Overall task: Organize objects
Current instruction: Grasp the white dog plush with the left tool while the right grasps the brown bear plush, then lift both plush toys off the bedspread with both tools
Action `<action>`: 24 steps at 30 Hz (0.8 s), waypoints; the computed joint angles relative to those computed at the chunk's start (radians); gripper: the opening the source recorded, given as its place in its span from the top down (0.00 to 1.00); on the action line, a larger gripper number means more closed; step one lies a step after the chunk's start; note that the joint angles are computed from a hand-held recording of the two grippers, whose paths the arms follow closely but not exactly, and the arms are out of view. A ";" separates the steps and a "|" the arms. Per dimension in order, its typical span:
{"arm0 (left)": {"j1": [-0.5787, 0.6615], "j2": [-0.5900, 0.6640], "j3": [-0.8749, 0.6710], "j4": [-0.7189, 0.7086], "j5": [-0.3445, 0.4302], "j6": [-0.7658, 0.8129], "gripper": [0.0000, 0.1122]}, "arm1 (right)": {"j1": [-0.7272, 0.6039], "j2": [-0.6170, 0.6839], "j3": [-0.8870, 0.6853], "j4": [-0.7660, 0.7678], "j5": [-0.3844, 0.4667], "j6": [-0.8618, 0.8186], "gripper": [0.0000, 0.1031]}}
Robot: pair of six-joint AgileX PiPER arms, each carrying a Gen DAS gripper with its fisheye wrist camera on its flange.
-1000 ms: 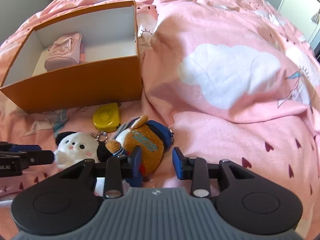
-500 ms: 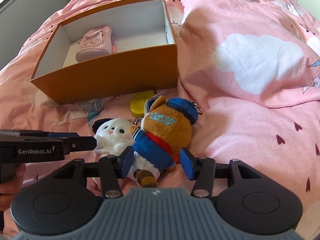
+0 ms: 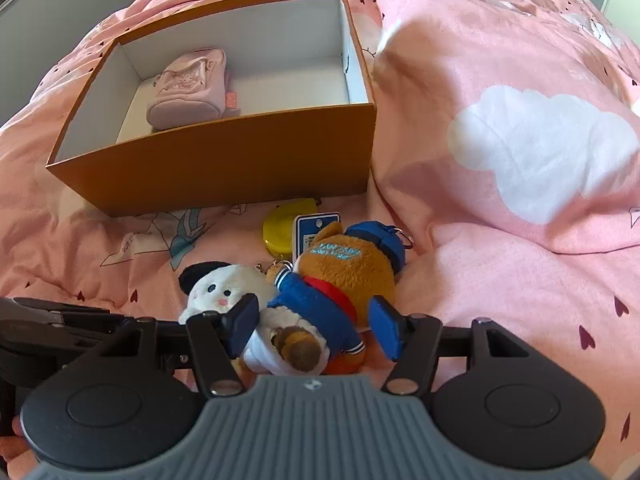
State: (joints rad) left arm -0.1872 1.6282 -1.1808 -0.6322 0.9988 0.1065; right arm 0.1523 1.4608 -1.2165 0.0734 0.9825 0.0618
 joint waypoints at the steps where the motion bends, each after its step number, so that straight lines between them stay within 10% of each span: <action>1: 0.004 0.011 -0.002 -0.015 0.003 0.006 0.40 | -0.003 0.007 -0.007 0.001 0.004 -0.001 0.39; 12: -0.004 0.049 -0.006 -0.049 -0.020 0.016 0.44 | -0.012 0.097 -0.092 0.004 0.037 -0.031 0.36; 24: -0.161 -0.014 -0.084 0.243 -0.033 -0.141 0.49 | 0.056 0.134 -0.052 -0.147 0.007 0.019 0.36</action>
State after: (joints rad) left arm -0.3478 1.6138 -1.2651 -0.3889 0.9655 -0.0340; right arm 0.2081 1.5953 -1.2685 -0.0733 0.9898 0.0807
